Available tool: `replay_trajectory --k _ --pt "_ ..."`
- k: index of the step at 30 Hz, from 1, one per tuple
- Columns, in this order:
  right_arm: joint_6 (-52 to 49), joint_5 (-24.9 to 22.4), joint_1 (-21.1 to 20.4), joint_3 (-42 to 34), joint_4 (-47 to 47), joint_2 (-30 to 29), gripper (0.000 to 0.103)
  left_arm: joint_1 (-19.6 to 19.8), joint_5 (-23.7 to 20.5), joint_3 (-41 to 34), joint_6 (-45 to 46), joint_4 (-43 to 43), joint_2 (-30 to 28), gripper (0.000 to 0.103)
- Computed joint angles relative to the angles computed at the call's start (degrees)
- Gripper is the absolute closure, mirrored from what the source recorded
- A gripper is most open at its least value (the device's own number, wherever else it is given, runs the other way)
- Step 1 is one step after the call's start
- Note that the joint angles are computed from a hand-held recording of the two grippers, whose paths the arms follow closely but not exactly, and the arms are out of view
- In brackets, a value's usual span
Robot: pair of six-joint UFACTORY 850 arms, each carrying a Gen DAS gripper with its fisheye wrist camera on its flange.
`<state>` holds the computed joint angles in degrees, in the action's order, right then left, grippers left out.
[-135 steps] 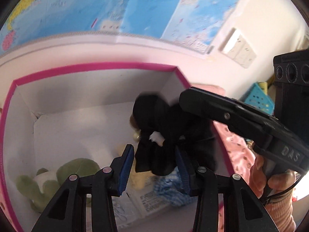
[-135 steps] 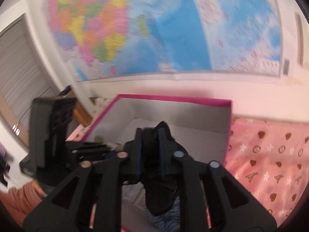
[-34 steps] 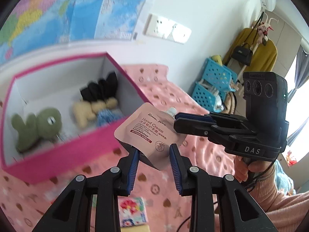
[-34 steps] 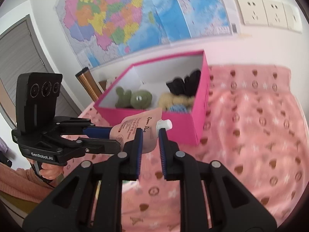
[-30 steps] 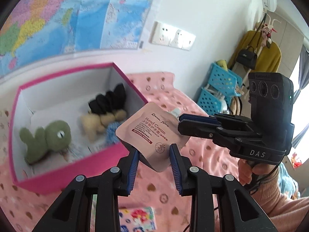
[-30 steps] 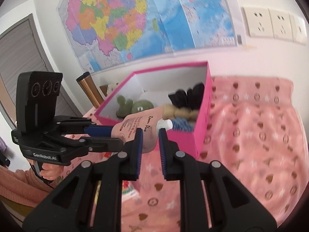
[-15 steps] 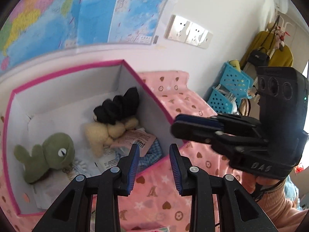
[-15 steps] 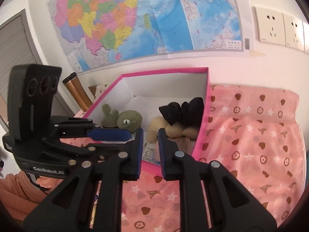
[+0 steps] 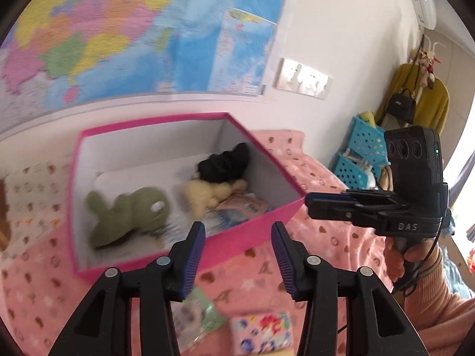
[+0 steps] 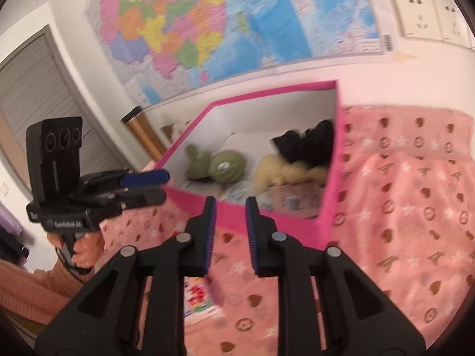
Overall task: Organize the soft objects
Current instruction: 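Move both grippers down to the ZD medical tape bag, then grasp the ZD tape bag with the left gripper while the right gripper grasps it too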
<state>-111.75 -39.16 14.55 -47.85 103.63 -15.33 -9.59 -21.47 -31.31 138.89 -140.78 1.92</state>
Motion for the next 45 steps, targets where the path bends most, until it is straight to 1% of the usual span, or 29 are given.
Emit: replay_trajectory --k 2,3,7,12,16,24,28,32,34,37,39,41,42,43,45 --pt "0.89 -0.79 0.79 0.22 -1.67 -0.24 0.066 1.51 0.16 2.08 0.65 -1.38 1.52 0.052" --pt "1.36 -1.19 1.26 0.22 -2.44 -0.55 0.064 2.26 0.38 2.98 0.69 -1.83 2.09 0.052" --pt "3.81 -1.03 3.37 -0.9 -5.36 -2.98 0.062 6.01 -0.24 5.49 -4.92 1.85 1.27 0.052" --pt "9.18 0.47 6.49 -4.32 -10.24 -8.3 0.059 8.24 0.0 6.1 -9.95 4.82 -3.1 0.052" --pt "13.45 1.92 8.47 -7.05 -12.95 -12.19 0.059 8.71 -0.58 6.28 -11.68 6.38 -5.57 0.052" --pt "18.34 2.94 9.91 -10.6 -15.33 -15.88 0.057 9.28 -1.68 4.85 -13.82 9.1 -9.4 0.052" --pt "19.63 3.72 10.42 -12.07 -15.37 -17.31 0.05 9.31 -1.98 3.88 -16.53 12.85 -10.92 0.052" --pt "19.66 3.51 10.92 -13.03 -15.16 -18.62 0.05 9.13 -2.8 3.3 -18.08 14.56 -11.83 0.052" --pt "19.14 2.94 11.12 -13.06 -15.05 -18.76 0.05 9.5 -4.02 2.91 -20.6 16.92 -12.3 0.051" --pt "18.59 3.03 11.31 -13.06 -14.81 -18.79 0.05 9.75 -4.66 2.54 -21.45 16.78 -12.7 0.051" --pt "18.49 2.86 11.27 -12.97 -14.75 -18.84 0.055 9.88 -5.26 2.54 -21.64 16.67 -12.91 0.051" --pt "18.57 1.75 10.97 -12.84 -14.8 -19.03 0.063 9.71 -5.07 2.67 -22.01 16.56 -12.62 0.053" --pt "18.46 1.34 10.72 -12.72 -14.82 -19.02 0.064 9.24 -3.14 2.53 -25.11 18.01 -12.34 0.054" --pt "18.42 1.08 10.59 -12.62 -14.72 -19.07 0.064 9.14 -2.78 2.51 -25.81 18.44 -12.1 0.054" --pt "17.6 0.65 10.33 -12.29 -13.6 -19.03 0.068 9.22 -2.96 2.72 -25.47 17.97 -11.94 0.055"
